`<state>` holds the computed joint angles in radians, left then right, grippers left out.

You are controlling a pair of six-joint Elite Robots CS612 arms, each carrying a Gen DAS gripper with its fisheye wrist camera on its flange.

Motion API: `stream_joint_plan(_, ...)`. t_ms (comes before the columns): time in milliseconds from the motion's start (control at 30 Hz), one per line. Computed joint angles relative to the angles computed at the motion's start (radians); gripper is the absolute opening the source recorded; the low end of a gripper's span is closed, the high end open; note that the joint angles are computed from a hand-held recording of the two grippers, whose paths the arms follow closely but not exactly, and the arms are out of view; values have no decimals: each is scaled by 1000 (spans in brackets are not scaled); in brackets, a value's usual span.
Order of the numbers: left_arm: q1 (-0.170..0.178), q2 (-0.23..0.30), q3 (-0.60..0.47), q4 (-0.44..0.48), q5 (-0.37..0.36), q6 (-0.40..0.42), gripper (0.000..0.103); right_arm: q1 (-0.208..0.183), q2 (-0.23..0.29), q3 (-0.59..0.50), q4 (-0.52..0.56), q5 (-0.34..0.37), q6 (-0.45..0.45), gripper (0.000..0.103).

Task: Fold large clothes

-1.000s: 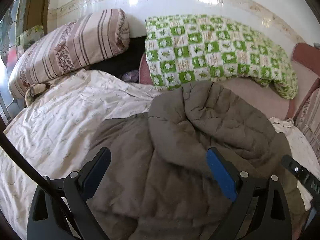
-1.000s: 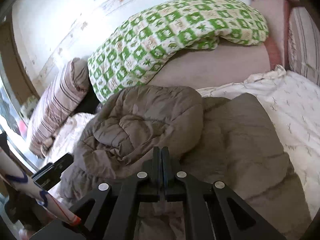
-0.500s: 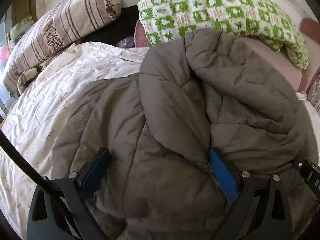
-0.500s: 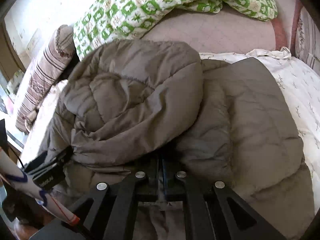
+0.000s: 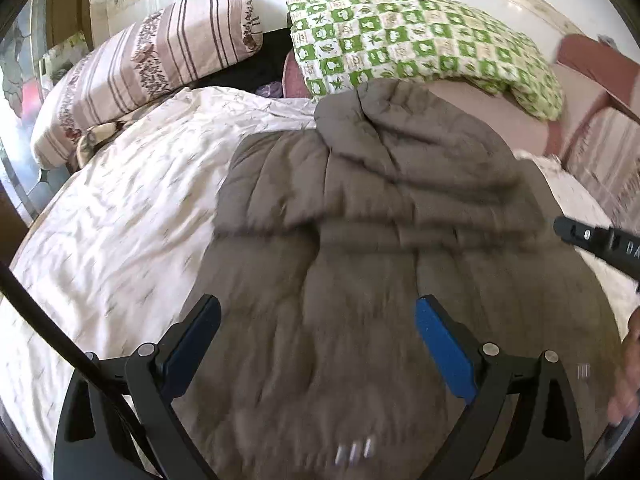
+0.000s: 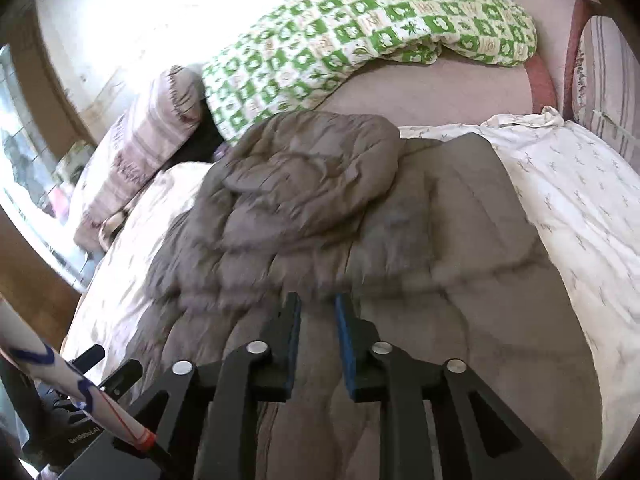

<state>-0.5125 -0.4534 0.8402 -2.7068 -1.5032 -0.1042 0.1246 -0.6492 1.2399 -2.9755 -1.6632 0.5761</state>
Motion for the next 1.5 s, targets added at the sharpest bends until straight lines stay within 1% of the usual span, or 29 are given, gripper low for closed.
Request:
stream_joint_plan(33,0,-25,53,-28,8,7,98,4,-10,21,-15,4,-3,28)
stream_joint_plan(133,0,-80,175,-85,15,17,98,28,-46,92,-34,-8,-22,30)
stream_joint_plan(233,-4,-102,241,-105,54,10,98,51,-74,154,-21,-26,-33,30)
stream_joint_plan(300,-1,-104,259,-103,53,-12,98,63,-86,186,1,-42,-28,30)
stream_joint_plan(467,-5,-93,269,-63,98,0,98,84,-93,226,91,-71,-14,30)
stream_joint_plan(567,-8,-96,278,-75,111,-2,98,101,-96,232,101,-119,-29,32)
stream_joint_plan(633,-10,-101,293,-83,118,-23,98,106,-99,241,92,-126,-23,36)
stream_joint_plan(700,-13,-106,308,-102,132,-31,98,113,-99,249,90,-142,-17,37)
stream_joint_plan(833,-17,-111,335,-144,147,-15,98,124,-92,238,108,-184,-46,38)
stream_joint_plan(1000,-12,-111,349,-184,126,19,98,122,-91,240,97,-178,-41,39)
stream_joint_plan(1133,-13,-109,357,-210,125,34,100,126,-85,239,84,-192,-50,40)
stream_joint_plan(1367,-14,-107,357,-219,127,33,101,131,-82,242,69,-209,-55,42)
stream_joint_plan(1500,-14,-106,358,-222,126,35,101,130,-82,253,41,-208,-58,45)
